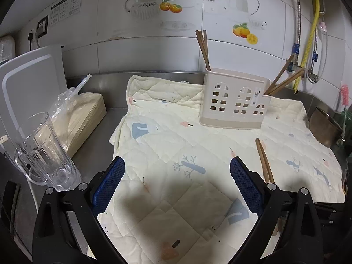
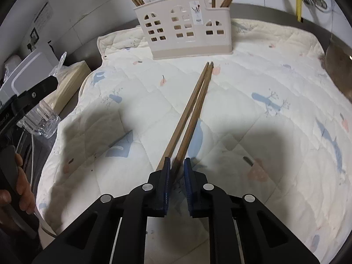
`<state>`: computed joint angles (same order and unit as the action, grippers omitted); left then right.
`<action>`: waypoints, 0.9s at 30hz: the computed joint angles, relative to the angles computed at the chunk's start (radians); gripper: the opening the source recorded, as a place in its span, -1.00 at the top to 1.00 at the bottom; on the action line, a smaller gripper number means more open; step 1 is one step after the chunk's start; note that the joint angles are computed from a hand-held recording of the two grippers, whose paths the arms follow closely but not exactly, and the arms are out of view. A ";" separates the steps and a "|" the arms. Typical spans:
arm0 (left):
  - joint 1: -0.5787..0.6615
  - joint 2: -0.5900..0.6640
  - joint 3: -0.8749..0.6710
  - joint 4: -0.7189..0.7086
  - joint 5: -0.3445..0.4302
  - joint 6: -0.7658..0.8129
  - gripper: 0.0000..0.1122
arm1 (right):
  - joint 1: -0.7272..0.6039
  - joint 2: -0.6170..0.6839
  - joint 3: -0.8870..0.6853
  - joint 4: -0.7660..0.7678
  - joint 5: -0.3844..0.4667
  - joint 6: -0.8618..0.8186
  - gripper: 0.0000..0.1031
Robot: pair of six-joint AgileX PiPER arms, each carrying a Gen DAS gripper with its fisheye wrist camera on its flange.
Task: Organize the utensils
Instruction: 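Move the right gripper down and close it on a chopstick, then close the left gripper on the last chopstick while the right gripper holds its own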
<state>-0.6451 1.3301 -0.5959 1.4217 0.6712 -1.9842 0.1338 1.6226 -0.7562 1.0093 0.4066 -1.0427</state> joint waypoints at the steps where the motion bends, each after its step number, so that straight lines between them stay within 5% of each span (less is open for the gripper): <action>1: 0.007 -0.002 0.006 0.010 -0.011 -0.010 -0.70 | 0.005 0.002 -0.004 -0.016 -0.004 0.024 0.78; 11: 0.052 0.002 0.034 0.080 -0.071 -0.079 -0.70 | 0.053 0.021 -0.037 -0.164 -0.032 0.246 0.81; 22: 0.014 0.027 0.033 0.072 -0.084 -0.081 -0.70 | 0.002 -0.043 0.035 -0.124 -0.109 0.110 0.87; 27: -0.013 0.048 0.020 0.060 -0.112 -0.082 -0.70 | -0.082 -0.043 0.058 0.006 -0.112 -0.099 0.87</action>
